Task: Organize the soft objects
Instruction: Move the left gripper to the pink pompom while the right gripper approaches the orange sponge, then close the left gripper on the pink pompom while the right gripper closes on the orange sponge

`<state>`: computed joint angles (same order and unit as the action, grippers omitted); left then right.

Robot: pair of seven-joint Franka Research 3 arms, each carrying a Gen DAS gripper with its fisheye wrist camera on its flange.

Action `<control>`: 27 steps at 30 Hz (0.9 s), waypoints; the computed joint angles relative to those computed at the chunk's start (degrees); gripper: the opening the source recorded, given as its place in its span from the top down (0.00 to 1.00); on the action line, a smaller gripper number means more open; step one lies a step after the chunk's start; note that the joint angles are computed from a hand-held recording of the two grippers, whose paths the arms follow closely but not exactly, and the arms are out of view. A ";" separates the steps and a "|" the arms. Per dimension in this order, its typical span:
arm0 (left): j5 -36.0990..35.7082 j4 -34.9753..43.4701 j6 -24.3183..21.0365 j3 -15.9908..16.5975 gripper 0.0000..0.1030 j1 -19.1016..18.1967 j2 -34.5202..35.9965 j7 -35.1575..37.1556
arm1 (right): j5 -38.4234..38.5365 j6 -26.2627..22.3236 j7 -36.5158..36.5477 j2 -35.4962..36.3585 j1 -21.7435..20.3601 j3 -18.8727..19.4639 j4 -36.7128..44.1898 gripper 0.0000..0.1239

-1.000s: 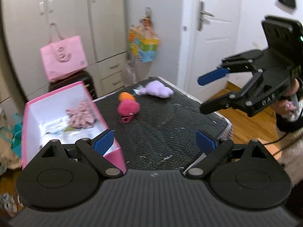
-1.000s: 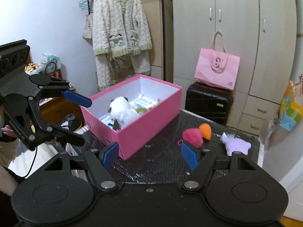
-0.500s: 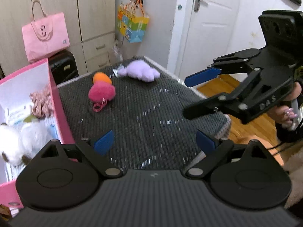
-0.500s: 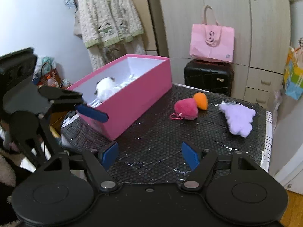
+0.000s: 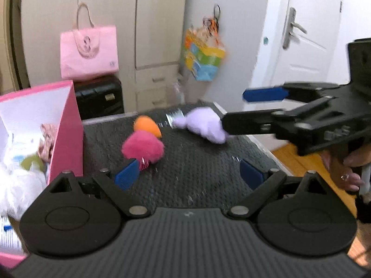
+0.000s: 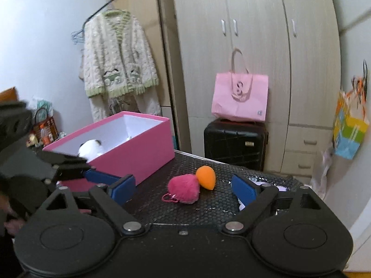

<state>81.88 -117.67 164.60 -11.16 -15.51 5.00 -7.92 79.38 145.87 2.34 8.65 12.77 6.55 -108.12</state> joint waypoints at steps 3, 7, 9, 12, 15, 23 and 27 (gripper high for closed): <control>-1.44 2.35 -2.84 0.11 0.08 -0.51 2.43 -0.22 | -4.73 -1.27 6.89 4.82 0.03 -0.03 5.02 0.25; -1.67 5.76 -7.70 1.08 0.08 -2.00 5.98 -1.07 | -15.06 -8.59 17.21 11.16 -1.29 0.40 13.54 0.26; -0.42 7.22 -8.87 1.81 0.08 -2.66 7.63 -3.20 | -18.47 -10.97 18.83 13.46 -1.94 1.24 16.84 0.26; 2.27 8.90 -10.15 3.00 0.09 -3.55 9.62 -9.39 | -23.55 -9.59 19.42 15.98 -1.33 2.36 20.36 0.26; 2.72 10.71 -15.02 3.41 0.09 -4.86 11.51 -10.50 | -28.14 -11.04 22.54 19.38 -0.87 3.13 25.23 0.26; -1.60 15.14 -23.05 4.55 0.09 -6.56 15.52 -5.41 | -33.88 -16.59 32.17 31.04 -1.36 5.59 40.84 0.32; -5.13 15.95 -20.79 5.25 0.13 -6.04 16.34 -5.74 | -33.25 -15.18 35.93 34.75 -1.76 7.04 44.77 0.33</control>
